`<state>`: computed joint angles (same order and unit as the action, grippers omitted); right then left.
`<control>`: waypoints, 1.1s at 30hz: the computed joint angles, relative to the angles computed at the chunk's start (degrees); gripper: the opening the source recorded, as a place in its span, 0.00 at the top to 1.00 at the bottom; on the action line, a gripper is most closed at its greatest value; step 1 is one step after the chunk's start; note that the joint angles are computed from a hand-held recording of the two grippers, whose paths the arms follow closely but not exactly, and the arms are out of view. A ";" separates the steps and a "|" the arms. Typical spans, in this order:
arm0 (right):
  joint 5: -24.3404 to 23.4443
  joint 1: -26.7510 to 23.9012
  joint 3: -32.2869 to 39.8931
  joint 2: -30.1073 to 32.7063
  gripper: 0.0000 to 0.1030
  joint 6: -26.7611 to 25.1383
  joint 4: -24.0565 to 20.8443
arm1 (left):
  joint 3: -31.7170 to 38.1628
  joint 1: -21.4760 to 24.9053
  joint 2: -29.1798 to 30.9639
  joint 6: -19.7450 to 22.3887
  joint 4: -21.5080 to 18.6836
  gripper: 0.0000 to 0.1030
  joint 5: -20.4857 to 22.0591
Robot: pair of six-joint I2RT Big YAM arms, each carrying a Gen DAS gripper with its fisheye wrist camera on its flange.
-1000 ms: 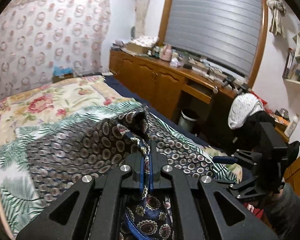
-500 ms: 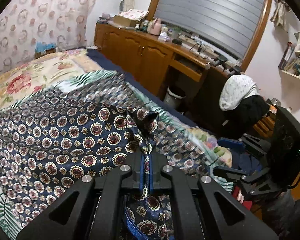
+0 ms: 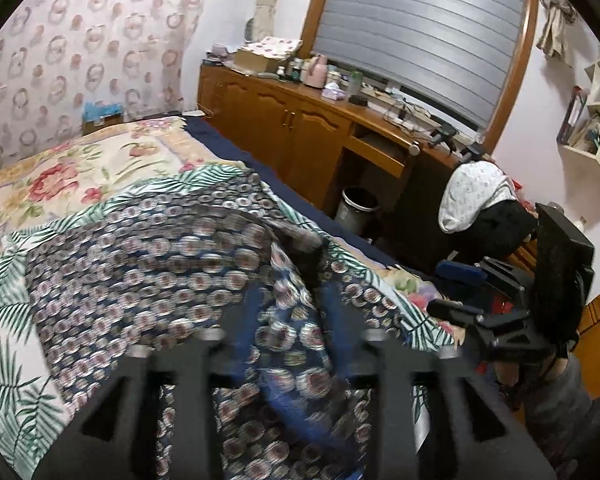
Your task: Fold small clothes
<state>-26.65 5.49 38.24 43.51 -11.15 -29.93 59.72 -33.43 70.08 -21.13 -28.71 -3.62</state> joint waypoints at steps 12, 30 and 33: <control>2.11 5.44 6.35 6.99 0.33 -0.46 1.86 | -7.56 5.23 -5.29 0.40 -2.30 0.26 -6.51; 7.72 15.83 33.32 35.22 0.35 0.28 -3.39 | -12.51 11.22 -0.94 2.02 -2.57 0.24 -7.36; 7.91 16.40 39.65 40.79 0.36 0.91 -7.35 | -12.43 11.39 -0.46 2.40 -2.42 0.22 -7.69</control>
